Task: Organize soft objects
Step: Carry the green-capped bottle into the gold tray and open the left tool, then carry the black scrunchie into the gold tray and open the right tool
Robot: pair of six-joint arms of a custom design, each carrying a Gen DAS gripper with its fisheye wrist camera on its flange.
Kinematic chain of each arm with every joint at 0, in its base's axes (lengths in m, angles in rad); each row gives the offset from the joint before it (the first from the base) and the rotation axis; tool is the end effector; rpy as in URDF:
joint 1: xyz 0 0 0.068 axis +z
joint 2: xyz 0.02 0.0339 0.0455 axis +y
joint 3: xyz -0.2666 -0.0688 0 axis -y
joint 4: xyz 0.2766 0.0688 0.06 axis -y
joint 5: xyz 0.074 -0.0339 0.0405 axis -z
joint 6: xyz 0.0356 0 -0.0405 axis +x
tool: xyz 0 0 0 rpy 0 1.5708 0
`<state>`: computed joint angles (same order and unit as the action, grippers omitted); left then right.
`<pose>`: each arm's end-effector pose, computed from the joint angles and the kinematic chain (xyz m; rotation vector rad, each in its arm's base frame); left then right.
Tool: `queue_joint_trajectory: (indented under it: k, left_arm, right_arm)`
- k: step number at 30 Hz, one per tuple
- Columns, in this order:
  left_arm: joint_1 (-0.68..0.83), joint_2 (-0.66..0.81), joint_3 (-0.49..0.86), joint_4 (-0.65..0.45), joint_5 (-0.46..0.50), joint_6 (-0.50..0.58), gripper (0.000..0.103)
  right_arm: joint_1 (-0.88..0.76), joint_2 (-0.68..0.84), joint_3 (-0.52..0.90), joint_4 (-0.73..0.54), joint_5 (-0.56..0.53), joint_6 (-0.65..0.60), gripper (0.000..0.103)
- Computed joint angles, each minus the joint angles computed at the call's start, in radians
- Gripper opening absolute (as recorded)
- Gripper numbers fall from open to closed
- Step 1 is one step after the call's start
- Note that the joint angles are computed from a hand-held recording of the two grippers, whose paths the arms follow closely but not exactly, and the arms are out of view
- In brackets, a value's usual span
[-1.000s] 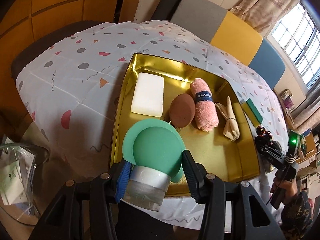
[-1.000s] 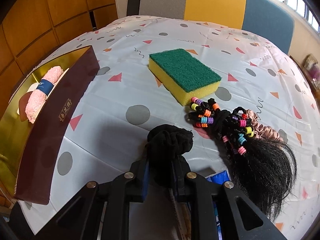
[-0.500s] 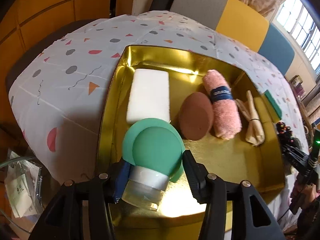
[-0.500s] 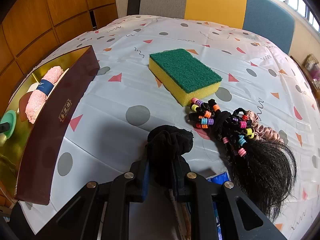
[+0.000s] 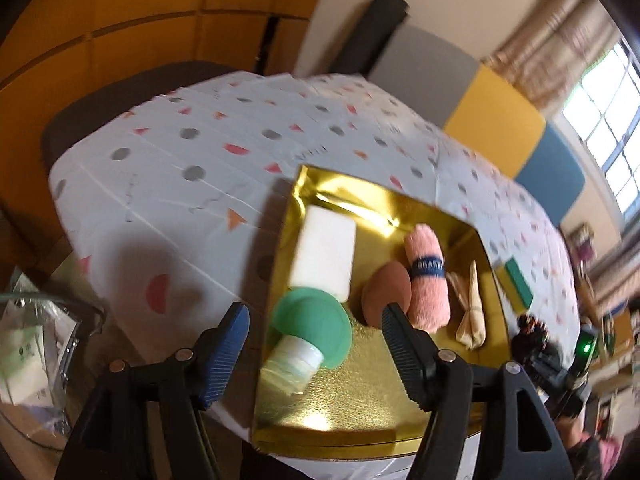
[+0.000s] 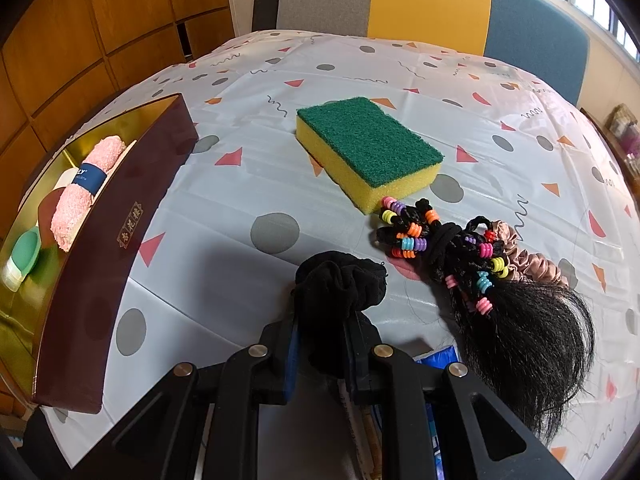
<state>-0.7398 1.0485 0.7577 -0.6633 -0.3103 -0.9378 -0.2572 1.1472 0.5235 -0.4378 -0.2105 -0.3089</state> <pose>0.1784 -0.1481 0.2347 -0.3690 2.4622 -0.3292 0.2176 -0.0495 0.1487 -0.1384 2.5923 0.0746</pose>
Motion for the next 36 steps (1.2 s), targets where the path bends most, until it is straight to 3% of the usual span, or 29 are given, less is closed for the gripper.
queue_joint_trajectory:
  k: [7,12,22,36]
  left_arm:
    - [-0.113,-0.053,0.014,-0.102,-0.12,-0.076,0.07]
    - [-0.308,0.081,0.091,-0.16,-0.274,-0.099,0.07]
    - [-0.471,0.292,0.203,-0.123,-0.308,-0.038,0.07]
    - [-0.505,0.312,0.205,-0.113,-0.303,-0.039,0.07]
  right_arm:
    - [0.007,-0.011,-0.005,0.002,0.011,0.004,0.018]
    - [0.01,-0.017,-0.01,0.005,0.015,0.006,0.018]
    - [0.015,-0.035,-0.017,0.003,0.02,0.016,0.018]
    - [0.021,-0.037,0.003,-0.029,-0.003,0.016,0.014]
